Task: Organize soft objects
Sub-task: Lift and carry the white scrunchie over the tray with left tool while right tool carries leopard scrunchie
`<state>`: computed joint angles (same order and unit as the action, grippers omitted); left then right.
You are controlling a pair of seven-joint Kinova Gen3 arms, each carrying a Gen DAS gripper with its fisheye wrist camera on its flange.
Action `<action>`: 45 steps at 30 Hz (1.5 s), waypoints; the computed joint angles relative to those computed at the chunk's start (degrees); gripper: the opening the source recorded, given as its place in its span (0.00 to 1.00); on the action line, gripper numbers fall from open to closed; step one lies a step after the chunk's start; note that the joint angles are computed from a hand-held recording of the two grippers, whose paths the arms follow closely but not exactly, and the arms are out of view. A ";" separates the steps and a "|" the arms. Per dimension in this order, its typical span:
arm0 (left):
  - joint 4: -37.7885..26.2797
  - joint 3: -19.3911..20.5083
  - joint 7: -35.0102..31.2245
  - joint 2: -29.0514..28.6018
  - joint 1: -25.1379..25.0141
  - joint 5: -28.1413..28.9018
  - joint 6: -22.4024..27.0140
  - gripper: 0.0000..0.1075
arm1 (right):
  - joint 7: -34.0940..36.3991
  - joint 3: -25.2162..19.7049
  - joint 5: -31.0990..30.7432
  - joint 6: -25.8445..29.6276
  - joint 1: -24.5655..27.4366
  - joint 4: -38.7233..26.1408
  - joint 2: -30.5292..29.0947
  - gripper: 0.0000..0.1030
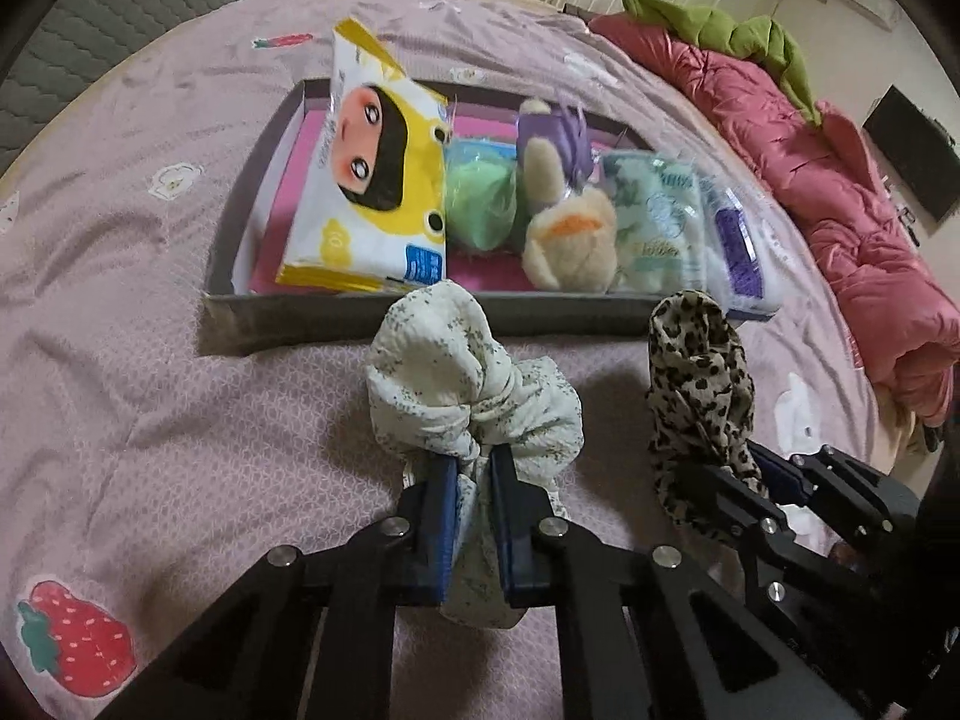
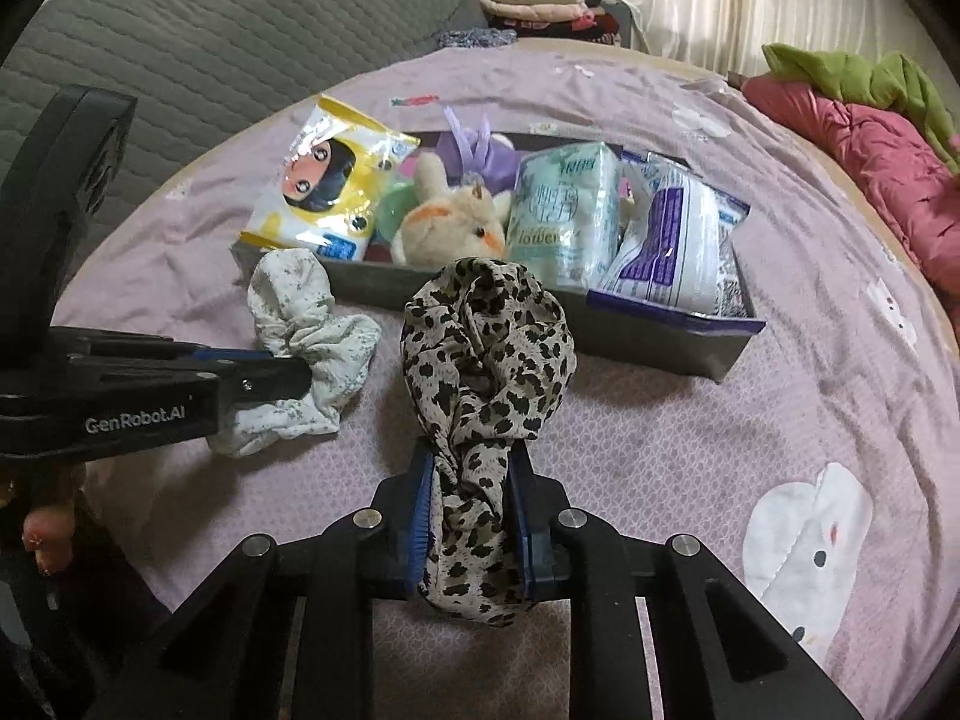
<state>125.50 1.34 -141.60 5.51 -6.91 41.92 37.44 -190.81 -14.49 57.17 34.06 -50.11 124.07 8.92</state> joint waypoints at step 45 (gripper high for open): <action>-11.02 2.12 3.47 2.40 2.01 1.95 -3.87 0.10 | 5.65 2.05 5.91 2.10 8.02 -10.29 0.94 0.22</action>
